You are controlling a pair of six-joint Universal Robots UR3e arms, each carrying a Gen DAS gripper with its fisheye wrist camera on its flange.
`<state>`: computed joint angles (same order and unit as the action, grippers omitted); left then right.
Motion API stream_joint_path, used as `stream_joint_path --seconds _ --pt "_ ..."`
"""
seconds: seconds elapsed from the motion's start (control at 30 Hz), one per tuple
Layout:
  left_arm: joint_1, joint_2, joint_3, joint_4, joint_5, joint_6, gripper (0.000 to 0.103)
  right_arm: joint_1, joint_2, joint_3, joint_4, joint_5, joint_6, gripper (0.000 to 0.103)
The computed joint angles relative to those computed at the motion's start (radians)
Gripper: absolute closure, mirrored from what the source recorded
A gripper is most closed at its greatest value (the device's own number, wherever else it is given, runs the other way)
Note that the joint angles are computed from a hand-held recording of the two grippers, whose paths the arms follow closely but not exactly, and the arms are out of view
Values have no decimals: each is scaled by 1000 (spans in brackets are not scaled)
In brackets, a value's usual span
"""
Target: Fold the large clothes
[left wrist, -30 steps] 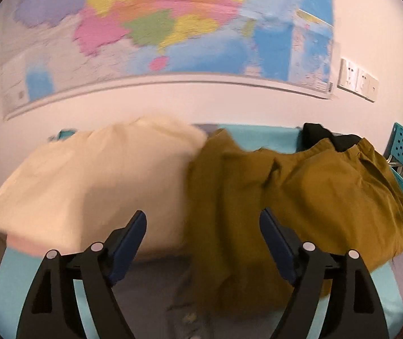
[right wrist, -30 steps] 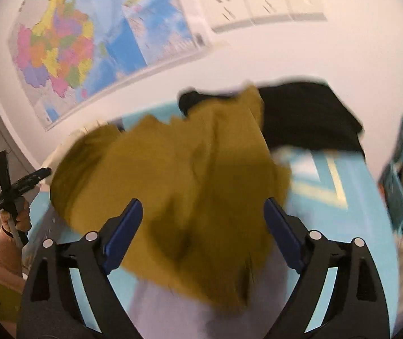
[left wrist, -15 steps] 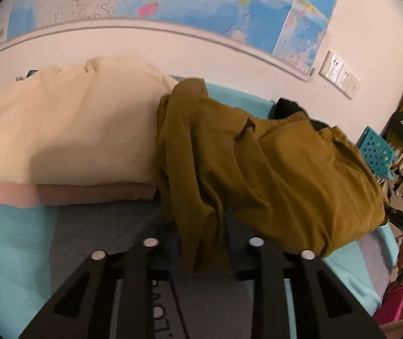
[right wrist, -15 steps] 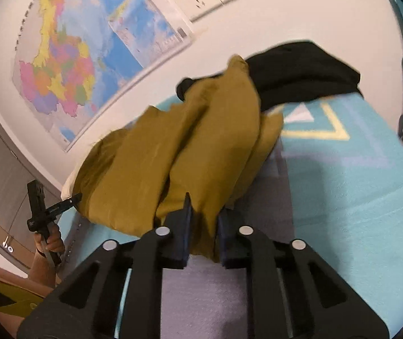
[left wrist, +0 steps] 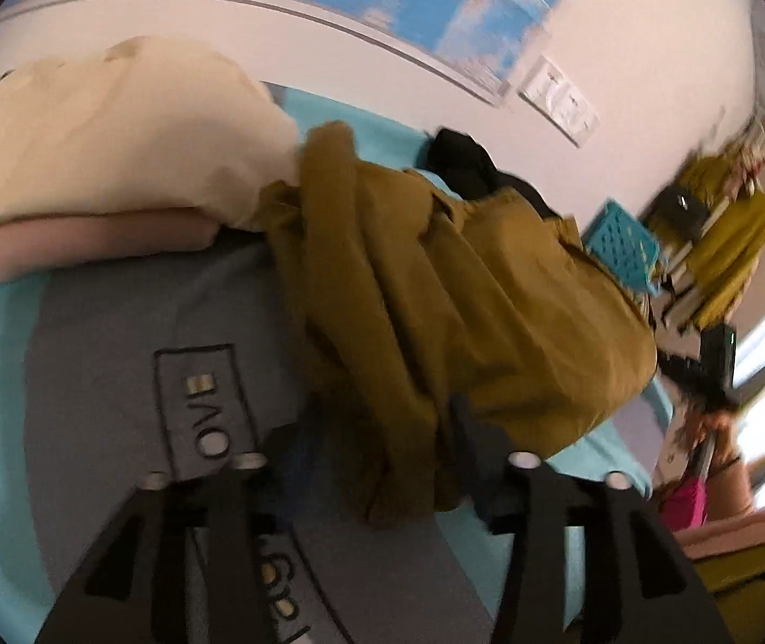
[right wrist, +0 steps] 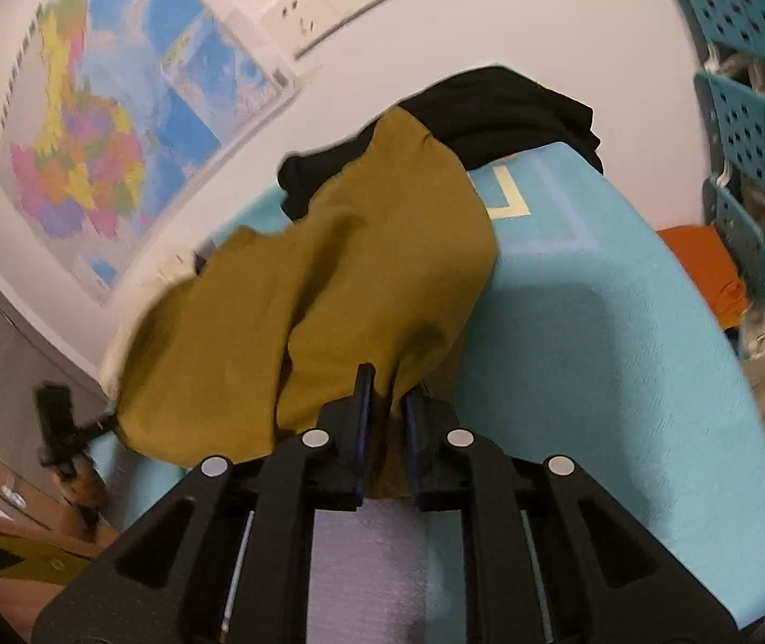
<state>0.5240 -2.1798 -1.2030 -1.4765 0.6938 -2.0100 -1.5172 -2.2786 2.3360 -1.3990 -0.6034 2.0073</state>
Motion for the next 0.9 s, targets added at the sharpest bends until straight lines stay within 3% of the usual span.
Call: stream_joint_path --seconds 0.07,0.17,0.2,0.3,0.43,0.47,0.57,0.6,0.73,0.8,0.83,0.9 --pt "13 -4 15 -71 -11 45 48 -41 -43 -18 118 7 -80 90" --pt "9 29 -49 7 21 30 47 -59 -84 -27 182 0 -115 89" --pt "7 18 -26 -13 18 23 52 -69 -80 -33 212 1 -132 89" --pt "18 -25 55 -144 -9 57 64 -71 -74 -20 199 5 -125 89" --pt "27 -28 58 -161 -17 43 63 -71 -57 -15 193 10 -123 89" --pt "30 -24 51 -160 -18 45 66 -74 -58 -14 199 11 -127 89" --pt "32 -10 35 -172 -26 57 89 -74 -53 -13 197 11 -128 88" --pt "35 7 11 -162 -34 59 90 -75 -49 -14 201 13 -129 88" --pt "67 22 0 -208 -74 83 79 -81 -46 -15 216 14 -144 88" --pt "54 31 -37 -85 -39 -9 79 -86 -45 -17 233 14 -154 87" --pt "49 26 -31 -83 -30 -14 79 -89 -51 -16 242 14 -158 87" --pt "34 37 -56 -32 -12 -40 69 -92 -56 -16 247 12 -159 86"
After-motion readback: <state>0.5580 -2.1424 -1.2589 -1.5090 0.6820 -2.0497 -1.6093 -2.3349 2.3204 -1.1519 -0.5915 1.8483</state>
